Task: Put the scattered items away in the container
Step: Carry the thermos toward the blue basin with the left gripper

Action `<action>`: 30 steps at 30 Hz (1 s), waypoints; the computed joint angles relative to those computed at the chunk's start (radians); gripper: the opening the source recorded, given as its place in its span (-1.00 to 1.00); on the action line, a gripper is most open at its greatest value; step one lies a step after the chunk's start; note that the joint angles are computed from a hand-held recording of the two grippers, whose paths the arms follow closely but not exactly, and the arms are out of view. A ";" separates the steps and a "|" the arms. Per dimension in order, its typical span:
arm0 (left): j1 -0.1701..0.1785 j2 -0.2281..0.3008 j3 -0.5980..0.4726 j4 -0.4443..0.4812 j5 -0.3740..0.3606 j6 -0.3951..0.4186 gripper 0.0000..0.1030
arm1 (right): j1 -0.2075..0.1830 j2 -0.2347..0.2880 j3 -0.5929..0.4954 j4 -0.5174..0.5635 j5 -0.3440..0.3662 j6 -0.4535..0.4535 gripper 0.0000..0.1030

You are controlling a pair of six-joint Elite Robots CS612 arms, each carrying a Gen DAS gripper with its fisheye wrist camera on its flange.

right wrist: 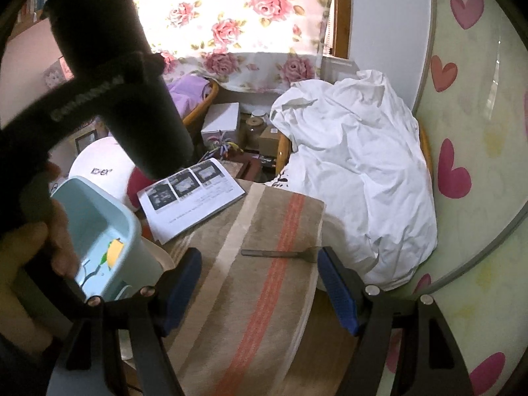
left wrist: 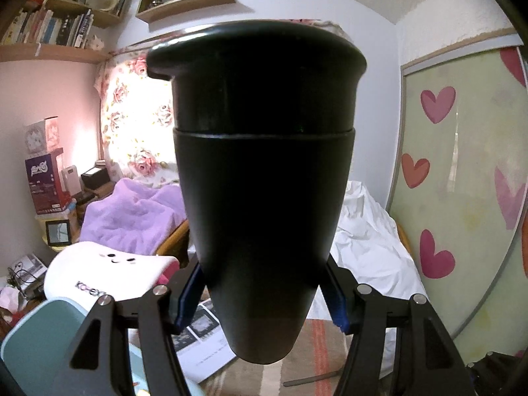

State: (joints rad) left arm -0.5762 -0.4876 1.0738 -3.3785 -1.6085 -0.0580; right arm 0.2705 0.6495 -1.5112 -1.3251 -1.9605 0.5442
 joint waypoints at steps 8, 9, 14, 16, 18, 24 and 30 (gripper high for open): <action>0.039 -0.047 0.054 -0.030 0.002 0.005 0.31 | 0.024 -0.034 0.043 -0.045 -0.004 -0.001 0.48; 0.046 -0.053 0.062 -0.037 0.006 0.005 0.31 | 0.027 -0.039 0.050 -0.052 -0.002 -0.001 0.48; 0.076 -0.071 0.084 -0.064 0.038 0.007 0.31 | 0.045 -0.071 0.109 -0.115 0.018 -0.023 0.48; 0.087 -0.075 0.087 -0.070 0.052 0.011 0.31 | 0.056 -0.091 0.147 -0.147 0.024 -0.045 0.48; 0.100 -0.080 0.092 -0.074 0.065 0.017 0.31 | 0.066 -0.108 0.183 -0.174 0.028 -0.061 0.48; 0.137 -0.091 0.103 -0.075 0.091 0.037 0.31 | 0.086 -0.148 0.273 -0.232 0.047 -0.076 0.48; 0.173 -0.076 0.082 -0.051 0.081 0.045 0.31 | 0.101 -0.178 0.343 -0.283 0.079 -0.091 0.48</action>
State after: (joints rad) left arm -0.4035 -0.5641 1.1559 -3.4295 -1.5273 -0.0134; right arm 0.3717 0.4713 -1.1679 -1.6082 -1.8811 0.4535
